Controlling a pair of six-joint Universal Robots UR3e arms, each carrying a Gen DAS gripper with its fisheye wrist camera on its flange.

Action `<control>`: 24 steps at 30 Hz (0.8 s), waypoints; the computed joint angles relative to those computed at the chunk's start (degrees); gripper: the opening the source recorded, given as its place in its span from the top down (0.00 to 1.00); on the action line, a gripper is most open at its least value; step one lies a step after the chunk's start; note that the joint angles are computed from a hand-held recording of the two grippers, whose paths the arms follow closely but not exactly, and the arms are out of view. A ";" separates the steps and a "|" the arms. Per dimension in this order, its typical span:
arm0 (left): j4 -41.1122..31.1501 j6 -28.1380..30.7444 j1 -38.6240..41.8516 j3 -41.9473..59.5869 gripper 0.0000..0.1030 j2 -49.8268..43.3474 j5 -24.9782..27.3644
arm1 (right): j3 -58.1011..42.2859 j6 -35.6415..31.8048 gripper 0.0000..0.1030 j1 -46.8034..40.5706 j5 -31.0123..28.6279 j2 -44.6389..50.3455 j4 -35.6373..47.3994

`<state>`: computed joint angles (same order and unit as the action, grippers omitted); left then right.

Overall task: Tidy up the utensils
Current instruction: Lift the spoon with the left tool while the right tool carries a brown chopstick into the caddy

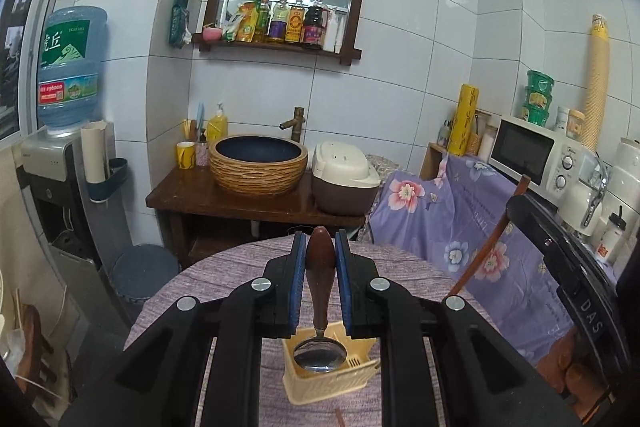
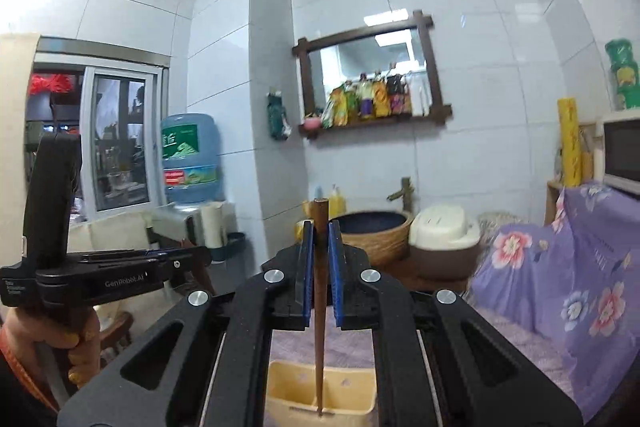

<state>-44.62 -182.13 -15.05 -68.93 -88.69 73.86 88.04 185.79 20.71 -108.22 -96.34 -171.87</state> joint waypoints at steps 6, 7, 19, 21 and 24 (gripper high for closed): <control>2.45 -2.13 -3.07 2.19 0.85 -6.59 3.76 | -3.03 0.76 0.92 -3.80 2.62 2.86 0.47; 2.28 -2.41 -2.83 2.29 0.85 -6.89 3.28 | -4.34 0.39 0.92 -3.60 2.31 3.39 0.91; 5.83 -0.63 -5.23 -1.41 0.85 -8.79 7.06 | -3.37 4.08 0.92 -7.47 7.00 5.43 3.07; 6.45 -0.38 -5.71 -3.42 0.85 -8.91 7.41 | -1.79 5.61 0.92 -9.58 10.35 4.62 6.47; 6.65 -0.69 -5.21 -6.20 0.85 -8.68 6.33 | 1.42 7.41 0.92 -11.51 13.03 3.72 10.16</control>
<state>-37.98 -182.82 -20.26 -75.12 -97.36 80.19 89.46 193.20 9.20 -95.19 -92.62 -161.70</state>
